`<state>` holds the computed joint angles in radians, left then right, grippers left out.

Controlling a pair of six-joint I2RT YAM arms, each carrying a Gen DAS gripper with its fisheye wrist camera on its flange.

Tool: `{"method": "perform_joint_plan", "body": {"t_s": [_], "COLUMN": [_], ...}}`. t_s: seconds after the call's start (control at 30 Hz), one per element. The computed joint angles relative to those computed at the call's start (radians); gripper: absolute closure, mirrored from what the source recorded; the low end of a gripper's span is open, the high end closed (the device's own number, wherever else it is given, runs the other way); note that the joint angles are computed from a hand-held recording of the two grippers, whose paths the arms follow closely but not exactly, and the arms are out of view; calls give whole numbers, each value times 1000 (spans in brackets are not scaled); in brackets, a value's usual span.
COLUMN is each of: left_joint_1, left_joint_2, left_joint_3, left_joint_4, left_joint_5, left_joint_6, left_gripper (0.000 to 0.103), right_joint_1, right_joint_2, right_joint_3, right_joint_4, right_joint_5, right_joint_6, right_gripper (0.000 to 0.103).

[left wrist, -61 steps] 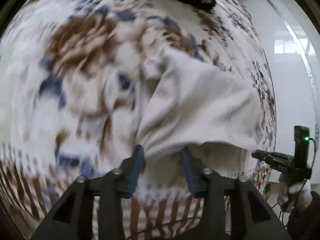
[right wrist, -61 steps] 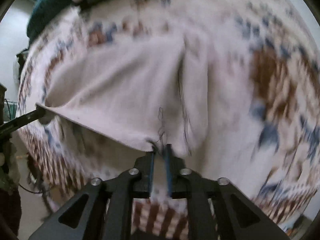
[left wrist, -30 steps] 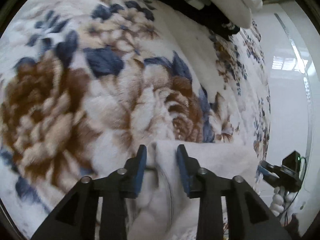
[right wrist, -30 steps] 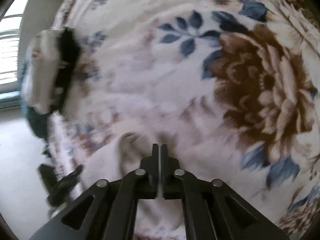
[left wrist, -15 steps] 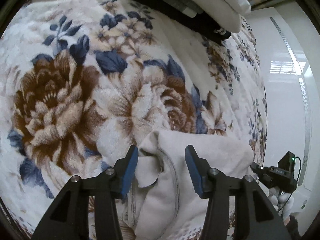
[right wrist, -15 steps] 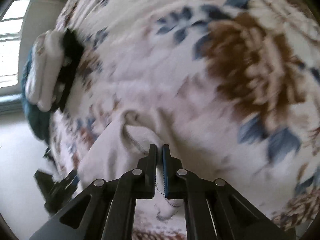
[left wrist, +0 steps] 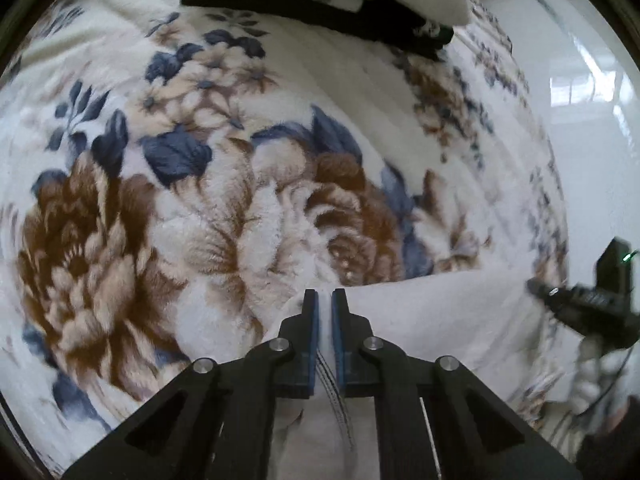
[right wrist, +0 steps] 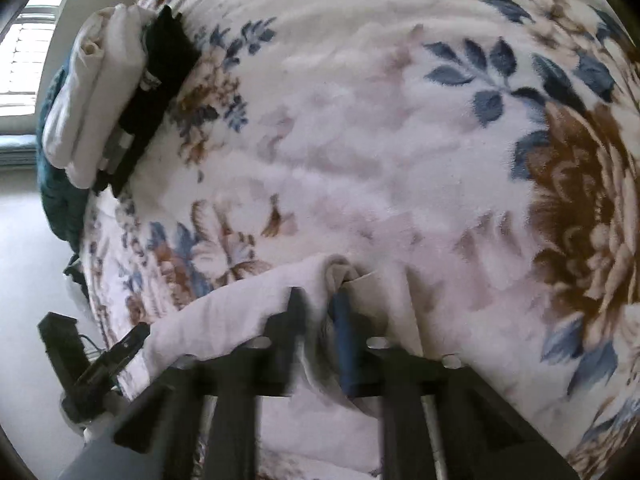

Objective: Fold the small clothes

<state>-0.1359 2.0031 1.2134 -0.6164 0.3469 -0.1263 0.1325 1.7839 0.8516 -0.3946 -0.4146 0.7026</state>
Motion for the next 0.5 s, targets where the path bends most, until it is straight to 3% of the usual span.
{"method": "perform_joint_plan", "body": {"t_s": [0.23,0.3,0.37,0.4,0.43,0.47,0.5], "left_joint_1": [39,69,111,144,162,182,203], "left_joint_2": [94,62,-12,-59,-80,-88,-61], "left_joint_3": [57,51,-8,-60,-90,-118,-129], "left_joint_4": [-15,-29,7,44,62,76,68], "left_joint_5": [41,98,148,201,228,267,330], "left_joint_6": [10,6,-9,-15,-28,-40,-40], "left_gripper": [94,91,74,52,31,30,30], "right_joint_1": [-80,-89,-120,-143,-175,-190,-202], "right_joint_2": [106,101,69,48,38,46,59], "right_joint_3": [1,20,19,1,-21,-22,-18], "right_joint_4": [22,3,-15,-2,17,4,-16], "right_joint_5": [-41,-52,-109,-156,-228,-254,-264], "right_joint_6": [-46,-65,-91,-109,-146,-179,-213], "right_gripper": [95,89,58,51,37,29,28]}}
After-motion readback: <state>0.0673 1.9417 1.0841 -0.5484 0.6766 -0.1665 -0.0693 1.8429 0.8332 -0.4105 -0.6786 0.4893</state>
